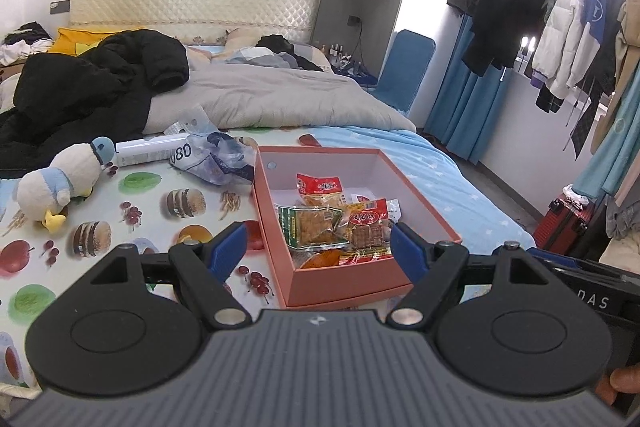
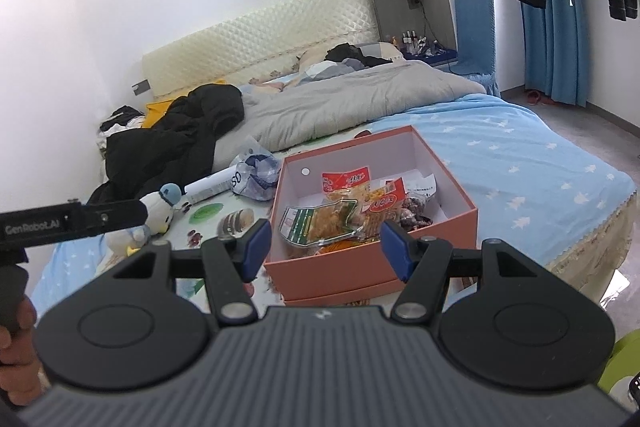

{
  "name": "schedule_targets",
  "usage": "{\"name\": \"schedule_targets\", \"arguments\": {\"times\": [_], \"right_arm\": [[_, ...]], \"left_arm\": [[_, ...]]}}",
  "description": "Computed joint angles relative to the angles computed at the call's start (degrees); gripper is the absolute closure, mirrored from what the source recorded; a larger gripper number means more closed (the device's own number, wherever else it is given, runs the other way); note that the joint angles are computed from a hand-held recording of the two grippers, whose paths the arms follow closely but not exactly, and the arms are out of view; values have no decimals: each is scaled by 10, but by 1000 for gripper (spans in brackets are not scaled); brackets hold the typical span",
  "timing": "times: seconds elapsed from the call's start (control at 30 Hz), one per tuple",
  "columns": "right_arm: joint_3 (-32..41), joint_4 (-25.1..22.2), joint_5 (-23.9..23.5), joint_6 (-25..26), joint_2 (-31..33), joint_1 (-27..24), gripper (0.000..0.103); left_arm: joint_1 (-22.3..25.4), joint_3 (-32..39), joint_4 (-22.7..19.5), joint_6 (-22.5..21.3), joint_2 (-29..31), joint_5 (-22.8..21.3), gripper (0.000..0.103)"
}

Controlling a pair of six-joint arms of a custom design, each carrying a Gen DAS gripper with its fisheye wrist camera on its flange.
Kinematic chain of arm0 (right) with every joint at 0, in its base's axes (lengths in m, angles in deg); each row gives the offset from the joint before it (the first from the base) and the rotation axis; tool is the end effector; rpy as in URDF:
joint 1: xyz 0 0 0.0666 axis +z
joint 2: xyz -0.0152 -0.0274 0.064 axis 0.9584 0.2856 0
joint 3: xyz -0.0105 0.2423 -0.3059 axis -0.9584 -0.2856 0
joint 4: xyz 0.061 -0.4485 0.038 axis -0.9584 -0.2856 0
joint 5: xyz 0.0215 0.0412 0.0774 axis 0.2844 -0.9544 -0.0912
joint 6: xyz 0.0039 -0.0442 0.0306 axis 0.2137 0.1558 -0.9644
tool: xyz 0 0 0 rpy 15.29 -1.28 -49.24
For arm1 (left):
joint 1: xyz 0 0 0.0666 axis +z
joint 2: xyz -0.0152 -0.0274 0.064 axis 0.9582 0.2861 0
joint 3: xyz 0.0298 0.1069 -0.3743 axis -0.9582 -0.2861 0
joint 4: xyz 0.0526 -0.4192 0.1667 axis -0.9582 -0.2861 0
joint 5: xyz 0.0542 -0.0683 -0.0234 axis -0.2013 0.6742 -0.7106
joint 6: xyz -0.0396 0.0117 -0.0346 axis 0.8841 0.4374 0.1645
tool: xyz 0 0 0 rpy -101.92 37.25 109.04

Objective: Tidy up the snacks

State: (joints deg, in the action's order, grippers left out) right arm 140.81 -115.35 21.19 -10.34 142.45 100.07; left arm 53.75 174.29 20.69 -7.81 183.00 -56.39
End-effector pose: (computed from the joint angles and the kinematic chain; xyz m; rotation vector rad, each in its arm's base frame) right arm 0.5074 0.2310 0.4866 0.5019 1.9557 0.0174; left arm 0.6200 -0.2345 0.5430 0.5632 2.0838 -0.5790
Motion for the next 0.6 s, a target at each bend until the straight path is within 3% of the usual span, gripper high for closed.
{"name": "schedule_targets", "arguments": {"times": [0.6], "right_arm": [[-1,14,6,19,-1,4,39]], "left_arm": [[-1,2,-5,-9,-4,2,21]]}}
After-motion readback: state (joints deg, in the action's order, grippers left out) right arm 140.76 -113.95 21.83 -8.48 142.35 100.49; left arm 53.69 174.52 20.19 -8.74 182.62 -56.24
